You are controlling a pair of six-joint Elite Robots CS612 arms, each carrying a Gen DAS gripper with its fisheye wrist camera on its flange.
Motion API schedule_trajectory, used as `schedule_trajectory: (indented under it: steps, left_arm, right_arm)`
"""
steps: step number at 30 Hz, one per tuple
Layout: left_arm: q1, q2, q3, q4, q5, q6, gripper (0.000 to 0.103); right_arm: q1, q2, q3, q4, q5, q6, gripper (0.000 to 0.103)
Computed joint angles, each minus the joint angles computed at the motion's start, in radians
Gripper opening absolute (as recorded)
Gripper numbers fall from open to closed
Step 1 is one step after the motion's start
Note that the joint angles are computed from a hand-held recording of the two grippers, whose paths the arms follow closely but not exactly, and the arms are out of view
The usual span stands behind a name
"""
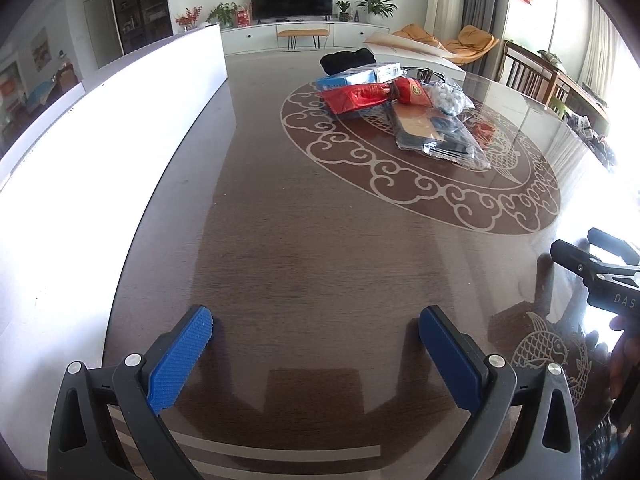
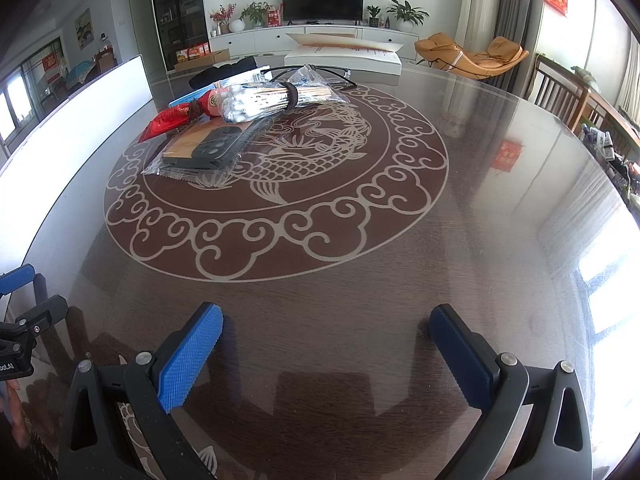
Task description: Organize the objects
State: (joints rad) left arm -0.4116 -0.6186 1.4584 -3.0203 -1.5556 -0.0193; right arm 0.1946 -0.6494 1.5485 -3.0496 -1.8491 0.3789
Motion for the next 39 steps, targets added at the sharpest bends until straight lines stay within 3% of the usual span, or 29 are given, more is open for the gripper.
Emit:
schedule_trajectory:
  steps: [4,7,11,13,16,19,20,21,23,30,35,39]
  left_arm:
    - [-0.001,0.001,0.004,-0.015,0.007,-0.005,0.103]
    - [-0.001,0.002,0.007,-0.029,0.010,-0.010,0.103]
    - [-0.002,0.002,0.009,-0.035,0.012,-0.013,0.103]
    - [-0.003,0.003,0.009,-0.038,0.013,-0.014,0.103]
    - [-0.004,0.004,0.010,-0.045,0.016,-0.017,0.103]
    - [-0.004,0.005,0.011,-0.050,0.017,-0.018,0.103]
    - [-0.004,0.005,0.011,-0.051,0.017,-0.018,0.103]
    - [-0.004,0.005,0.011,-0.052,0.017,-0.017,0.103]
    - [-0.004,0.005,0.012,-0.053,0.017,-0.017,0.103]
    - [-0.005,0.005,0.011,-0.053,0.021,-0.024,0.103]
    - [-0.005,0.005,0.010,-0.052,0.024,-0.028,0.103]
    - [-0.005,0.005,0.011,-0.052,0.024,-0.029,0.103]
  right_arm:
    - [-0.005,-0.002,-0.009,0.033,0.018,-0.001,0.103]
    - [-0.031,0.005,-0.046,0.038,0.135,0.031,0.103]
    - [-0.055,0.050,-0.167,0.015,0.201,0.080,0.103]
    - [-0.066,0.086,-0.259,0.061,0.207,0.117,0.102]
    - [-0.083,0.136,-0.385,0.165,0.229,0.192,0.088]
    - [-0.098,0.180,-0.481,0.274,0.302,0.247,0.087]
    - [-0.101,0.190,-0.500,0.300,0.327,0.250,0.075]
    - [-0.101,0.193,-0.508,0.318,0.336,0.249,0.047]
    - [-0.096,0.184,-0.485,0.295,0.322,0.230,0.029]
    - [-0.102,0.073,-0.240,0.176,0.337,0.116,0.029]
    - [-0.083,-0.023,-0.026,0.050,0.183,0.041,0.029]
    - [-0.062,-0.060,0.082,-0.047,0.089,0.015,0.030]
